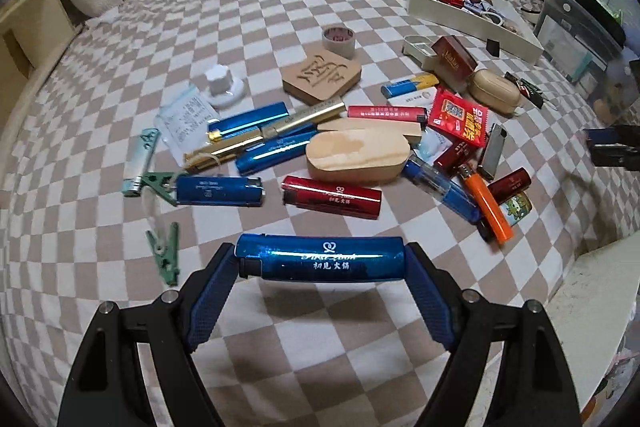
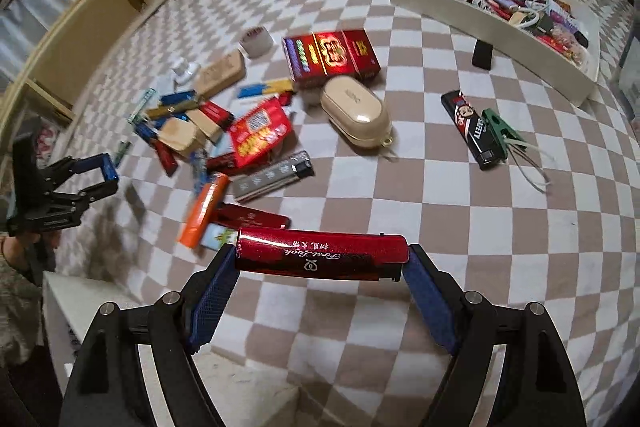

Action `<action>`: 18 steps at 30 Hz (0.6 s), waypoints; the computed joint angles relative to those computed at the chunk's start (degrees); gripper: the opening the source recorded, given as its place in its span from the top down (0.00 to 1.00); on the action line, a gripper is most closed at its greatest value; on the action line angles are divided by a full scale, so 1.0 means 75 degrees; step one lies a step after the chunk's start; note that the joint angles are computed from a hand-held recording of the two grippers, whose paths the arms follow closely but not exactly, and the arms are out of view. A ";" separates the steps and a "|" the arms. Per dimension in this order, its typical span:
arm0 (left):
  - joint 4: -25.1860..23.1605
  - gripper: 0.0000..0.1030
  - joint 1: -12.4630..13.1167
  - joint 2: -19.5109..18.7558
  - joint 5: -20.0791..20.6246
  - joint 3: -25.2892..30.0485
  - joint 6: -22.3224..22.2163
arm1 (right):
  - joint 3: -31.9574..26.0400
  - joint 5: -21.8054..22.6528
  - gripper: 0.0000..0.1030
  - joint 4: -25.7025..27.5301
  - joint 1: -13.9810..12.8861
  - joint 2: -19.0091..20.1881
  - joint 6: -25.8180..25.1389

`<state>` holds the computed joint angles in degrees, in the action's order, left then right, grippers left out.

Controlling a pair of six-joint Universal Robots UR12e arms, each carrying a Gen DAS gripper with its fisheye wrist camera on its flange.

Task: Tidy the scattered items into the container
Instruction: 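Lift the blue and red lipstick tubes and carry both to the white box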

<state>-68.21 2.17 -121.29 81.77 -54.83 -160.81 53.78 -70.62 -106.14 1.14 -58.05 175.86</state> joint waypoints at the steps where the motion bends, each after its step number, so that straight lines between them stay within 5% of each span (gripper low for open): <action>1: 0.0044 0.19 0.0005 0.0037 0.0001 -0.0035 -0.0006 | 0.0021 0.0054 0.19 -0.0006 -0.0004 -0.0036 0.0004; 18: 0.0884 0.19 0.0210 0.0988 -0.0885 -0.0903 -0.0407 | 0.0637 0.1506 0.19 -0.0450 -0.0095 -0.0885 -0.0075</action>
<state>-61.58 3.75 -113.89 75.13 -61.61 -163.86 58.56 -59.33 -109.51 0.43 -64.69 175.30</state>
